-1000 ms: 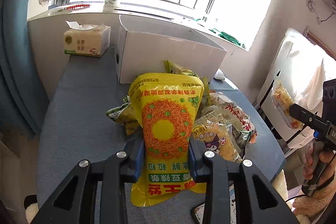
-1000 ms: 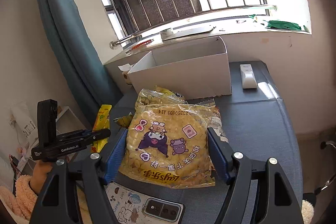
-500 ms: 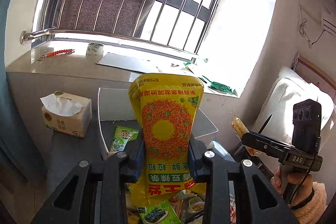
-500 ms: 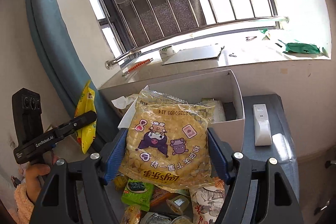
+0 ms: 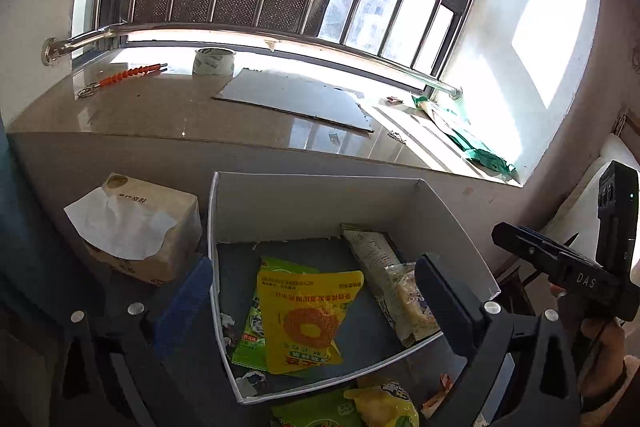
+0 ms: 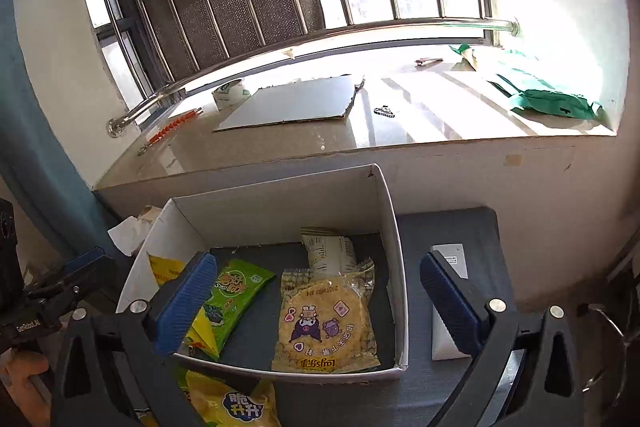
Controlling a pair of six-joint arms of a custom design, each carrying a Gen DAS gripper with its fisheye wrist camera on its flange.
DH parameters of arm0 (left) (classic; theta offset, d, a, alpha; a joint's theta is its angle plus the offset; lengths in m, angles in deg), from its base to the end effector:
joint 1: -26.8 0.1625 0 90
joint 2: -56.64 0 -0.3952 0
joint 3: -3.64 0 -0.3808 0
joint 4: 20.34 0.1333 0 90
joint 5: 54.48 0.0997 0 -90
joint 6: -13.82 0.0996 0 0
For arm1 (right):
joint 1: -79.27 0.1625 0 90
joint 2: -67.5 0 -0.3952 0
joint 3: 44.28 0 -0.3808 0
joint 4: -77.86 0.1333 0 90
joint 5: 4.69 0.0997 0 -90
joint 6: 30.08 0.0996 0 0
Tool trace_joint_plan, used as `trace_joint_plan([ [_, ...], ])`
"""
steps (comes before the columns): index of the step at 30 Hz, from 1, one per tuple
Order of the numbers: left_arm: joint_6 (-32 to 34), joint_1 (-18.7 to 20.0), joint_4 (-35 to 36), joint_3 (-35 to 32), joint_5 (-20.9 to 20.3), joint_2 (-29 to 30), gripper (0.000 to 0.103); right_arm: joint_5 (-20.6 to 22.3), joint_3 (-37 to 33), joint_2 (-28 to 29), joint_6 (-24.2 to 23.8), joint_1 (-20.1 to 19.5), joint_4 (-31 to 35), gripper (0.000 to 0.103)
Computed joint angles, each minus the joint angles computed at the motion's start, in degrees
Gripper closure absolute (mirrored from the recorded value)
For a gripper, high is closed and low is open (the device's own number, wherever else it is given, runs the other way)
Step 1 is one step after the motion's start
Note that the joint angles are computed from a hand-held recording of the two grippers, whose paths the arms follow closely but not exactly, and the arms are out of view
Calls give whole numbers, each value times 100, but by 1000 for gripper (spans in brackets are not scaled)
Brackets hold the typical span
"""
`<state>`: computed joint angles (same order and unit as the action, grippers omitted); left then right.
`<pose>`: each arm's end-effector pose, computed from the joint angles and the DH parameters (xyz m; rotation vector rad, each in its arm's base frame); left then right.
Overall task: Organize snacks
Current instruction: 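Lower both held bags into the white box and open both tools, then grasp the white printed chip bag with the right tool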
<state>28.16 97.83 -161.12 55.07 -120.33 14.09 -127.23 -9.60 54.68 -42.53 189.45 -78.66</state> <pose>-0.0962 -0.8153 0.3699 0.5368 2.5314 -1.0089 0.3745 -0.7879 0.1188 0.4044 -2.4218 1.0470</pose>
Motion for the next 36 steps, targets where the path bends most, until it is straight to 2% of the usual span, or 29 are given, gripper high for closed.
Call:
trace_joint_plan([
  [4,173,-65,-380,502,104,-310,0,360,654,-377,149,-41,-232,0],
  [8,233,-123,-777,899,117,-587,0,200,1295,-613,-119,90,-815,0],
  [11,225,-163,-984,1393,-43,-937,0,423,2136,-990,-297,161,-1321,0],
  [17,705,-321,-1661,2812,-100,-1783,0,717,3729,-1688,-642,309,-2420,0],
  [22,755,-392,-2092,4016,-196,-2505,0,734,5044,-2185,-774,380,-3415,0],
  [26,617,-414,-2329,4836,-313,-2992,0,635,5981,-2486,-471,326,-4052,0],
  [32,86,-374,-2357,5749,-777,-3553,0,639,7276,-2884,182,164,-4652,0],
  [34,-11,-408,-2504,6026,-827,-3675,0,841,7592,-3044,444,64,-4576,0],
  [36,-15,-409,-2557,6212,-949,-3762,0,834,7743,-3084,513,31,-4610,0],
])
